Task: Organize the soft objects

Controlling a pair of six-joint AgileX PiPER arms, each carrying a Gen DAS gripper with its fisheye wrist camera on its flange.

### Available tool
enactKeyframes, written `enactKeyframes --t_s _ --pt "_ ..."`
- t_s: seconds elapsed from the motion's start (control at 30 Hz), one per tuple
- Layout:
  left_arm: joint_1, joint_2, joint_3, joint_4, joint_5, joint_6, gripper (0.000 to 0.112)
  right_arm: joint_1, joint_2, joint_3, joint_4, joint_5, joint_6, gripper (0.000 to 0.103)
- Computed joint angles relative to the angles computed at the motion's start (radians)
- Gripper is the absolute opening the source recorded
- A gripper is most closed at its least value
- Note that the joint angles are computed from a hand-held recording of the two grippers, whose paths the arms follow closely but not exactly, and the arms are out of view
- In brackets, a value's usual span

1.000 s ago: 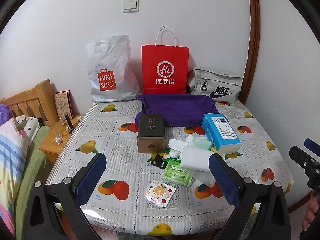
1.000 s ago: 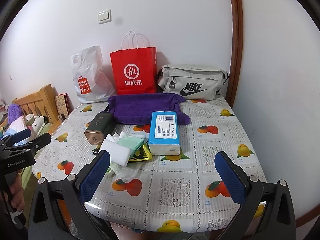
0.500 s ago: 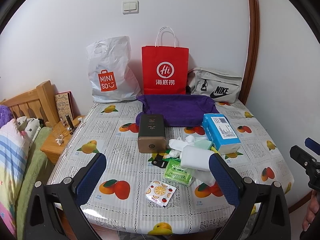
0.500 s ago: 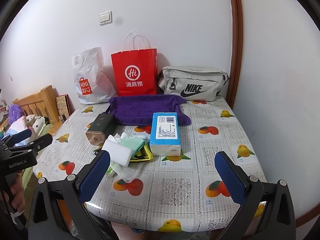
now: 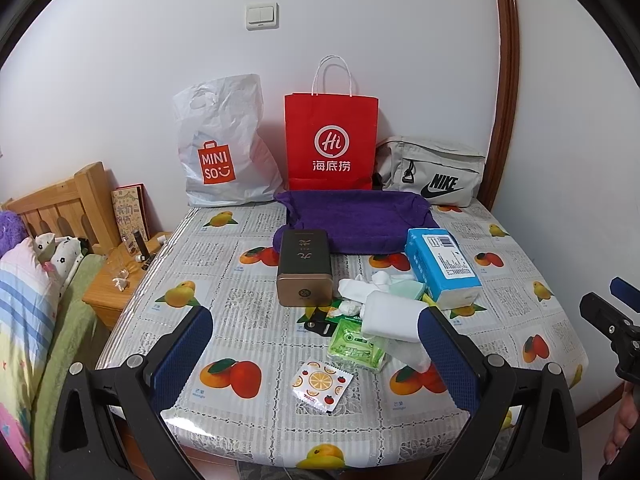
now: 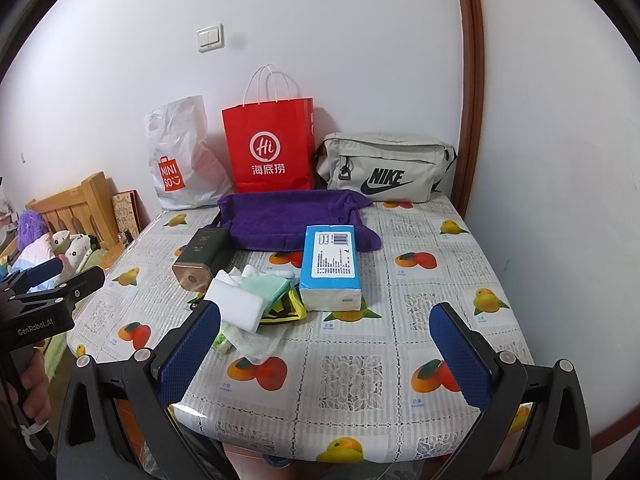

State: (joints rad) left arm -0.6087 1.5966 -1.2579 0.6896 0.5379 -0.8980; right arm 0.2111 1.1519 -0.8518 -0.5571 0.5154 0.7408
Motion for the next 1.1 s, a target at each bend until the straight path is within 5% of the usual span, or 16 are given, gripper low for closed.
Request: enactKeyframes --t_s 1.1 --pt "-0.008 -0.007 0.006 0.018 0.003 -0.019 0.103 0.018 -0.007 0.006 -0.029 0.003 0.029 0.103"
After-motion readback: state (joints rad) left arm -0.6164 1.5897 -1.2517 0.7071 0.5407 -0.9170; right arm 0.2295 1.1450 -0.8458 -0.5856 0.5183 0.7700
